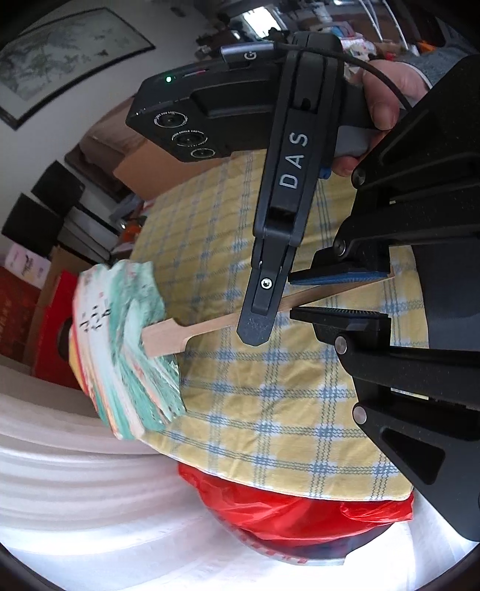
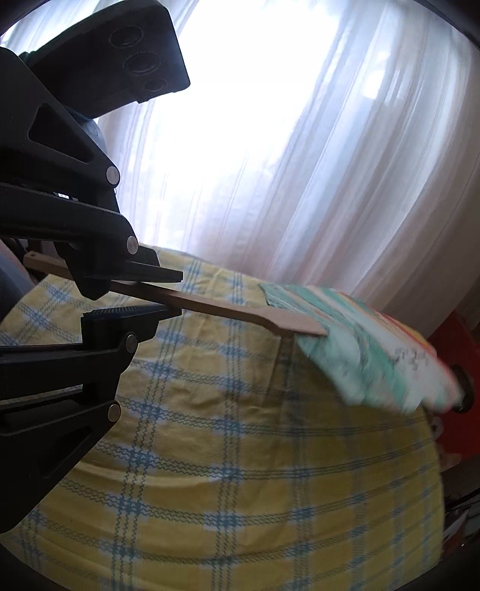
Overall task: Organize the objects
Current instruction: 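Lift the marbled paper fan and carry it over the box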
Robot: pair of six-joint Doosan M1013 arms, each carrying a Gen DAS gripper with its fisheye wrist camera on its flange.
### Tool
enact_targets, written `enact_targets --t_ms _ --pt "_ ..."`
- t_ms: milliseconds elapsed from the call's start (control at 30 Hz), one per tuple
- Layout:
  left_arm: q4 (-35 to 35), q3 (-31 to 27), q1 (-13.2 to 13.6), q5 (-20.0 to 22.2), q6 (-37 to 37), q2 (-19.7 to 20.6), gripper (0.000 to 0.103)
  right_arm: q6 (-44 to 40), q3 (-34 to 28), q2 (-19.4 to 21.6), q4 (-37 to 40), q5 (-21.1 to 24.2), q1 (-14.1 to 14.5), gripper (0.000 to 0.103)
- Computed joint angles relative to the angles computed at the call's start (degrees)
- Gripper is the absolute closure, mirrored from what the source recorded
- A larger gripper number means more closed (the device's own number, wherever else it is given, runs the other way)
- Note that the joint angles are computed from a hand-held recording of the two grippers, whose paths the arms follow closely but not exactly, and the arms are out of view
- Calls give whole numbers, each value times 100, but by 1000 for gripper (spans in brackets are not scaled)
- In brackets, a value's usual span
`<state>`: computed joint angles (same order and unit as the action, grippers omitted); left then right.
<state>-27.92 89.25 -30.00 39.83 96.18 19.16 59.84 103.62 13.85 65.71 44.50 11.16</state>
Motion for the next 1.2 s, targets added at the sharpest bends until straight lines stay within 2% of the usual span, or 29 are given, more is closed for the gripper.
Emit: enact_targets --t_ms 200,467,1033,1133,1200 --pt "351 6 -155 -172 -29 -122 92 -281 166 -170 580 25 -141 93" --pt "296 -95 -280 -190 234 -187 92 -434 334 -403 998 34 -326 93" --pt "-128 -734 -584 159 849 -40 92 -32 522 -1146 517 -376 -666 93" --pt "-176 -899 -652 282 888 33 92 4 445 -1062 465 -550 -678 93" --pt "-220 -1008 -698 353 929 86 92 4 490 -1151 366 -474 -863 93"
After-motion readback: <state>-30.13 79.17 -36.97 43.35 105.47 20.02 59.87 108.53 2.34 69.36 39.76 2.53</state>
